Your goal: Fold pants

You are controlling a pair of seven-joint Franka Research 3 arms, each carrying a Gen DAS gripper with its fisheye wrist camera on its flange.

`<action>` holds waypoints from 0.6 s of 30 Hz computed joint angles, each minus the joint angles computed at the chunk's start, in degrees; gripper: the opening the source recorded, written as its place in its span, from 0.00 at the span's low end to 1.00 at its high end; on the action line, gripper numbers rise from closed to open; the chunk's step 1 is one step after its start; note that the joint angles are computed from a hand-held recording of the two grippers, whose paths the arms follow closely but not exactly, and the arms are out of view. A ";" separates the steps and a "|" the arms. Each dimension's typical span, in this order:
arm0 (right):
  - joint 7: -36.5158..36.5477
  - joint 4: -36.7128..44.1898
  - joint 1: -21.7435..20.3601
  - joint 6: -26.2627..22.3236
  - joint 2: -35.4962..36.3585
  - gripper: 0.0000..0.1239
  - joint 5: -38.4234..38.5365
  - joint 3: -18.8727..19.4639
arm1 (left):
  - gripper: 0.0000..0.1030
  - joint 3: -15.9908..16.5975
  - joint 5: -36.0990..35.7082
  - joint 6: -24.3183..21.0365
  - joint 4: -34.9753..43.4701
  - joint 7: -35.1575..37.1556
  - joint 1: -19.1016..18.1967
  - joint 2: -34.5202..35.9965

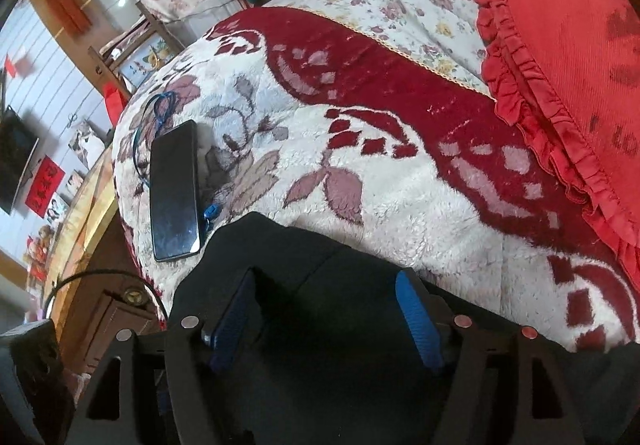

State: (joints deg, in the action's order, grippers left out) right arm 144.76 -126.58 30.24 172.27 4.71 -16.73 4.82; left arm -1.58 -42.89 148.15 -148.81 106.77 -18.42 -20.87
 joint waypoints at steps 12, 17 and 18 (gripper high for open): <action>13.78 -5.30 -5.66 2.96 -6.83 0.57 -11.29 2.40 | 0.27 -0.67 -5.78 6.43 -0.66 5.01 -2.75 -1.14; 19.68 -10.53 -11.94 3.73 -14.52 0.57 -15.12 6.70 | 0.22 -0.15 -5.20 14.38 -3.12 12.01 -8.64 -5.24; 20.30 -12.49 -12.99 4.33 -17.05 0.57 -14.53 7.16 | 0.22 0.12 -5.04 16.71 -3.72 14.19 -10.88 -6.19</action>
State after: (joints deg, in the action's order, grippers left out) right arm 165.06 -139.07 17.25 176.59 -12.34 -31.26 11.98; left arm -1.47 -47.93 164.85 -152.53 120.95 -29.30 -27.05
